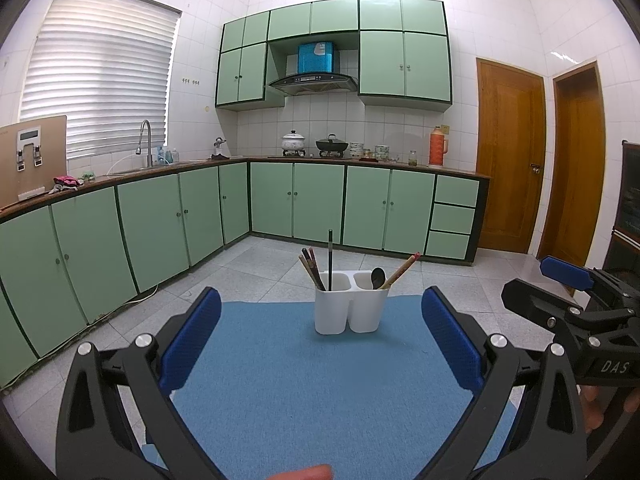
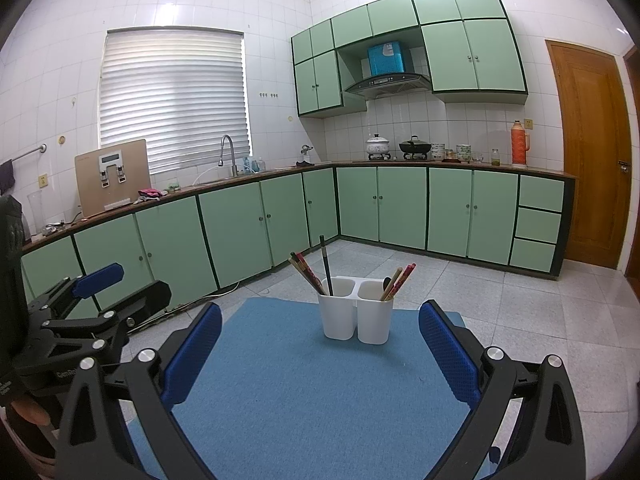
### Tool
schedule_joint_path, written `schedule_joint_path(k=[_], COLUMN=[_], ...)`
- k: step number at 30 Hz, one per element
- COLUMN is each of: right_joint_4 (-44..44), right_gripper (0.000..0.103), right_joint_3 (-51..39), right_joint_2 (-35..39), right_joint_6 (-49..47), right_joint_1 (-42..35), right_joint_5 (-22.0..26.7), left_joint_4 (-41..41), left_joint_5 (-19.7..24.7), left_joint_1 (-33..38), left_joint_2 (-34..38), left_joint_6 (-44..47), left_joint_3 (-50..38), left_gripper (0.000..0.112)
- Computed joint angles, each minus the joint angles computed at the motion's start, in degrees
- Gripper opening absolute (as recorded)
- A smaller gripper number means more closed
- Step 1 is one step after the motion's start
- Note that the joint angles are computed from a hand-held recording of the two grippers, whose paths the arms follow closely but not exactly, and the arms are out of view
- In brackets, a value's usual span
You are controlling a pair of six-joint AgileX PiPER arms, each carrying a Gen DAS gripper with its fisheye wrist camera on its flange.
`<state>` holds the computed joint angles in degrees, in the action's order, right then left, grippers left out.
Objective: Organize utensils
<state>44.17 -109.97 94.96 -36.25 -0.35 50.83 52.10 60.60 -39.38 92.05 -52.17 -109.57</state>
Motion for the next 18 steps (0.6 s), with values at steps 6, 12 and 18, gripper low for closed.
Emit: schedule_joint_path(k=[6,12,18], right_joint_4=[-0.25,-0.35,-0.64], right_gripper=[0.097,0.097,0.097], right_joint_3=[-0.09,-0.20,-0.44], right_joint_2=[0.04,0.08,0.23], right_joint_6=[0.20,0.28,0.45], right_joint_1=[0.20,0.32,0.59], right_joint_5=[-0.06,-0.06,-0.07], left_joint_4=[0.01,0.25,0.33], left_joint_5=[0.00,0.13,0.23], left_joint_1=[0.03,-0.12,-0.17], left_joint_2=[-0.24,-0.24,-0.28], left_joint_6=[-0.07,-0.20,-0.32], left_joint_3=[0.28,0.33,0.33], left_gripper=[0.097,0.097,0.097])
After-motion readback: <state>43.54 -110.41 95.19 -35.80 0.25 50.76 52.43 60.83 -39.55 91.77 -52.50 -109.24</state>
